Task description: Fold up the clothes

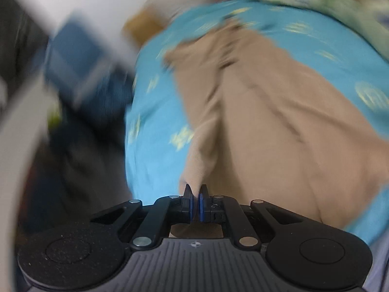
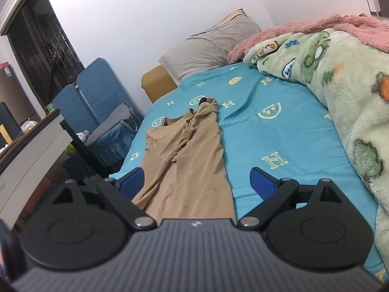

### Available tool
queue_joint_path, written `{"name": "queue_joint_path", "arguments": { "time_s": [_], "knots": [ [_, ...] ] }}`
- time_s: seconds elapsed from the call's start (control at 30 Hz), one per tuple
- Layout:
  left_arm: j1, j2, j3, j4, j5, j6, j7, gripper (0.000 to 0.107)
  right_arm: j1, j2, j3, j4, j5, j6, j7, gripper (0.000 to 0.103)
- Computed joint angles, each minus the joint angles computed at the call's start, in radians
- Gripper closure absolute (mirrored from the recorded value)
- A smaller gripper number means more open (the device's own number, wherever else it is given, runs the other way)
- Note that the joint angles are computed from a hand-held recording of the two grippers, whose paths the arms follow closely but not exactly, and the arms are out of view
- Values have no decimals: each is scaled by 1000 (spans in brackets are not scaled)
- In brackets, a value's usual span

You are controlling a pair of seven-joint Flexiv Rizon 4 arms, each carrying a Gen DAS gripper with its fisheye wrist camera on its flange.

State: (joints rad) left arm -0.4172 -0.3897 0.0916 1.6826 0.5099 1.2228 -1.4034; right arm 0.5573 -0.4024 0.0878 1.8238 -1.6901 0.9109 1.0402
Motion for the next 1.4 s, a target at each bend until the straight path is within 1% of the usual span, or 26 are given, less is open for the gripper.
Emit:
{"name": "queue_joint_path", "arguments": {
  "time_s": [0.03, 0.07, 0.13, 0.17, 0.2, 0.23, 0.27, 0.37, 0.4, 0.47, 0.5, 0.53, 0.6, 0.7, 0.73, 0.8, 0.83, 0.87, 0.97, 1.03, 1.1, 1.2, 1.23, 1.33, 1.4],
  "knots": [
    [14, 15, -32, 35, -28, 18, 79, 101, 1, -2, 0, -1, 3, 0, -7, 8],
    [49, 32, -87, 74, -87, 27, 179, 101, 2, -2, 1, -2, 8, -1, -16, 8],
    [163, 68, -237, 153, -340, -28, 403, 97, 5, -2, 2, 1, 22, -7, -26, 8],
    [203, 85, -294, 181, -462, -73, 502, 94, 5, -1, 2, 3, 28, -9, -26, 8],
    [231, 98, -332, 198, -566, -118, 577, 92, 5, 1, 2, 5, 31, -9, -23, 8],
    [242, 104, -339, 205, -633, -126, 599, 85, 5, 2, 2, 8, 32, -7, -17, 8],
    [250, 109, -340, 209, -691, -133, 611, 72, 3, 3, 2, 10, 32, -5, -11, 8],
    [230, 87, -271, 183, -750, -97, 512, 56, -5, 4, 0, 13, 26, 14, 8, 8],
    [226, 72, -248, 167, -767, -93, 470, 54, -8, 2, -1, 11, 20, 24, 16, 8],
    [240, 36, -233, 121, -839, -156, 398, 54, -13, -5, -2, 4, 13, 41, 22, 8],
    [235, 27, -217, 103, -842, -183, 347, 54, -13, -8, -2, 1, 15, 46, 19, 8],
    [230, 16, -201, 84, -840, -206, 295, 54, -13, -11, -2, -1, 17, 50, 16, 8],
    [215, -21, -165, 35, -797, -230, 192, 54, -12, -15, -2, -3, 26, 54, 8, 8],
    [222, -75, -140, -40, -780, -343, 50, 54, -10, -13, -3, 4, 40, 56, 13, 8],
    [224, -90, -136, -57, -772, -374, 12, 55, -12, -11, -3, 8, 41, 59, 23, 8],
    [237, -98, -138, -74, -767, -422, -26, 57, -17, -10, -4, 14, 37, 70, 48, 8],
    [248, -91, -150, -63, -778, -418, -15, 61, -21, -10, -5, 15, 32, 79, 63, 8],
    [258, -84, -161, -53, -790, -414, -3, 68, -26, -11, -6, 15, 25, 89, 77, 8],
    [280, -63, -186, -22, -831, -403, 39, 82, -31, -17, -6, 10, 21, 106, 82, 8],
    [277, -42, -191, 2, -827, -385, 76, 92, -32, -21, -6, 7, 22, 114, 80, 8],
    [273, -27, -192, 16, -822, -376, 108, 93, -31, -23, -6, 5, 27, 117, 74, 8],
    [255, -20, -177, 12, -778, -365, 121, 93, -29, -24, -7, 6, 31, 120, 72, 8],
    [255, -14, -181, 20, -779, -356, 137, 92, -30, -24, -7, 6, 33, 123, 73, 8],
    [256, 7, -195, 49, -800, -329, 176, 92, -33, -25, -8, 8, 30, 134, 84, 8],
    [268, 23, -207, 85, -842, -297, 215, 92, -34, -28, -9, 6, 29, 140, 89, 8]
  ]
}}
